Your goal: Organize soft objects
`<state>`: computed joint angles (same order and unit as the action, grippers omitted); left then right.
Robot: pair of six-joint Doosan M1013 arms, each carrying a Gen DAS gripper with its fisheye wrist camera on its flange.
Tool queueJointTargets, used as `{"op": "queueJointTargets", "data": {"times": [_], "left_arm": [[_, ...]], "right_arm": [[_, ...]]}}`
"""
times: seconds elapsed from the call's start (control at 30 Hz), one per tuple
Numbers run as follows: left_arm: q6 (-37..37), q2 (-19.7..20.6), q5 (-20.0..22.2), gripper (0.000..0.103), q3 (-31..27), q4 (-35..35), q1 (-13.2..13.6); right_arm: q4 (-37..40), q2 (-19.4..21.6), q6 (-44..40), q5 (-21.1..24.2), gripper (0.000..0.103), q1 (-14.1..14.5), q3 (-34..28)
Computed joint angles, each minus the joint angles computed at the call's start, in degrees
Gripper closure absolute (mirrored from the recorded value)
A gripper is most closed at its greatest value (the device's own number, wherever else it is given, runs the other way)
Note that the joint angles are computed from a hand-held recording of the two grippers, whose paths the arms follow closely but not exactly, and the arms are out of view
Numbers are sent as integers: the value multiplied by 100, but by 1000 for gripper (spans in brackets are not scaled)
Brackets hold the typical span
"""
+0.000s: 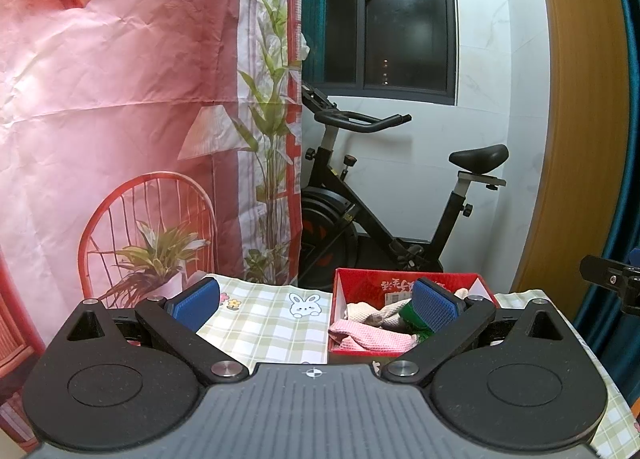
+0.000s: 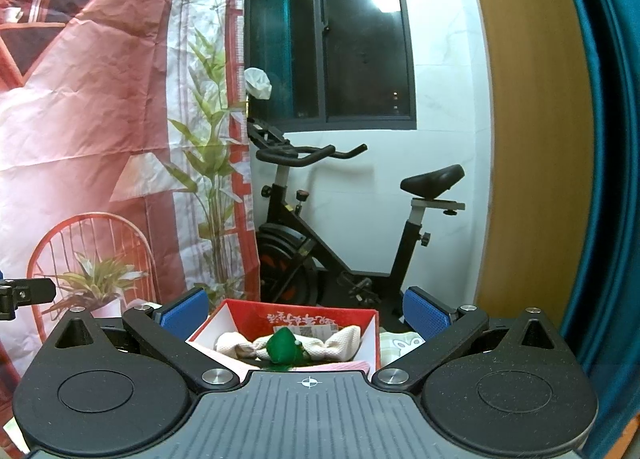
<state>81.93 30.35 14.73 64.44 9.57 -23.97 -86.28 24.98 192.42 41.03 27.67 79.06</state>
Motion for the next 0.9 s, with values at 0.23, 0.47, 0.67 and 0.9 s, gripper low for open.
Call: {"op": "queueJointTargets", "data": {"times": [0.23, 0.47, 0.67, 0.9], "left_arm": [[108, -2, -2, 0, 10, -96, 5], [108, -2, -3, 0, 10, -108, 12], [192, -7, -33, 0, 23, -183, 16], [261, -6, -37, 0, 16, -254, 22]], "right_arm": [[-5, 1, 5, -3, 0, 0, 3], [-8, -4, 11, 10, 0, 4, 13], [-16, -7, 17, 3, 0, 2, 19], [-13, -8, 15, 10, 0, 4, 21]]}}
